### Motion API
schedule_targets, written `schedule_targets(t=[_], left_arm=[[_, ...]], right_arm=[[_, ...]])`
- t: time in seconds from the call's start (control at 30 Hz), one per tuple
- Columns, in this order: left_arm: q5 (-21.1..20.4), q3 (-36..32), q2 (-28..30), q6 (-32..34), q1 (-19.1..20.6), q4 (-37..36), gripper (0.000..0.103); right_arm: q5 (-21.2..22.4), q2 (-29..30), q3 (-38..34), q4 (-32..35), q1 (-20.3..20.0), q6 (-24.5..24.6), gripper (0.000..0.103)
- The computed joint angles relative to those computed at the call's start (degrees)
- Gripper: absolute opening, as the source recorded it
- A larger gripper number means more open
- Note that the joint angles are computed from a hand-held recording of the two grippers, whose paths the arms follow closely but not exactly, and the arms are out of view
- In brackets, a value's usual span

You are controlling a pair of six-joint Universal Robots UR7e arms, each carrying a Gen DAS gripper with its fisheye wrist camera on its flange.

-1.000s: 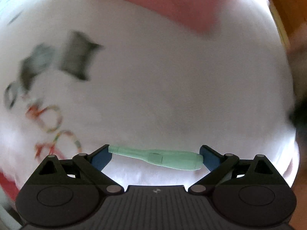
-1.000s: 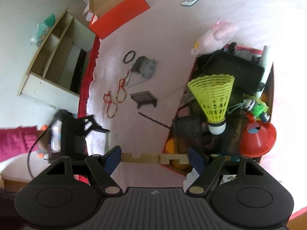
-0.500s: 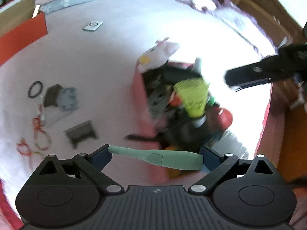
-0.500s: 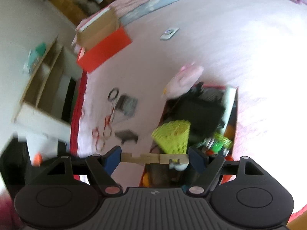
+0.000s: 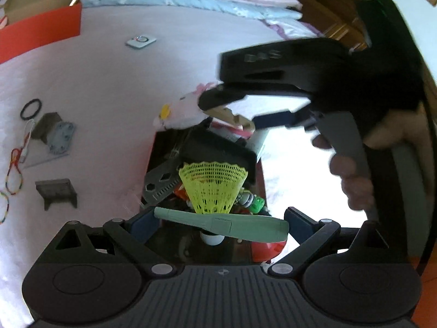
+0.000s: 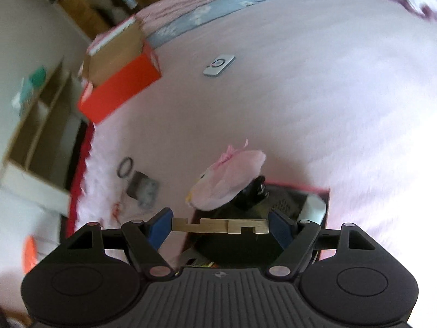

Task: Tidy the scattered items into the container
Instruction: 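Lower the handle and puzzle piece into the pink box and open both grippers, then move both grippers back over the grey plastic pieces on the bed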

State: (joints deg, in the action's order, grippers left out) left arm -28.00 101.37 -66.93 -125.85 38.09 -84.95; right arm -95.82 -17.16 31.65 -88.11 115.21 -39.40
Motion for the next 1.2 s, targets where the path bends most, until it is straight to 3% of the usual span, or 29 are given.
schedule_targets(t=[0.17, 0.43, 0.6, 0.8, 0.97, 1.2], left_arm=[[-1.67, -1.25, 0.81, -3.79, 0.62, 2.80, 0.098], [-4.29, -3.71, 1.30, -6.63, 0.43, 6.54, 0.100], [-5.81, -6.49, 3.36, -6.17, 0.67, 7.51, 0.103], [-8.86, -13.51, 7.93, -13.04, -0.65, 18.81, 0.103], [-13.17, -19.76, 11.72, -22.38, -3.29, 28.73, 0.103], [-21.78, -28.32, 15.31, -31.80, -7.17, 43.94, 0.103]], right_arm=[[-2.48, 1.29, 0.10, -0.72, 0.68, -4.75, 0.078], [-1.95, 1.60, -2.90, 3.22, 0.79, -3.04, 0.084], [0.77, -0.20, -3.53, 5.14, 0.13, -2.78, 0.085], [3.08, -2.37, -5.79, 10.03, -1.49, -1.90, 0.086], [2.74, -4.60, -6.45, 14.49, -2.52, -1.26, 0.086], [2.44, -15.26, 7.53, 8.34, -2.90, 1.06, 0.088]])
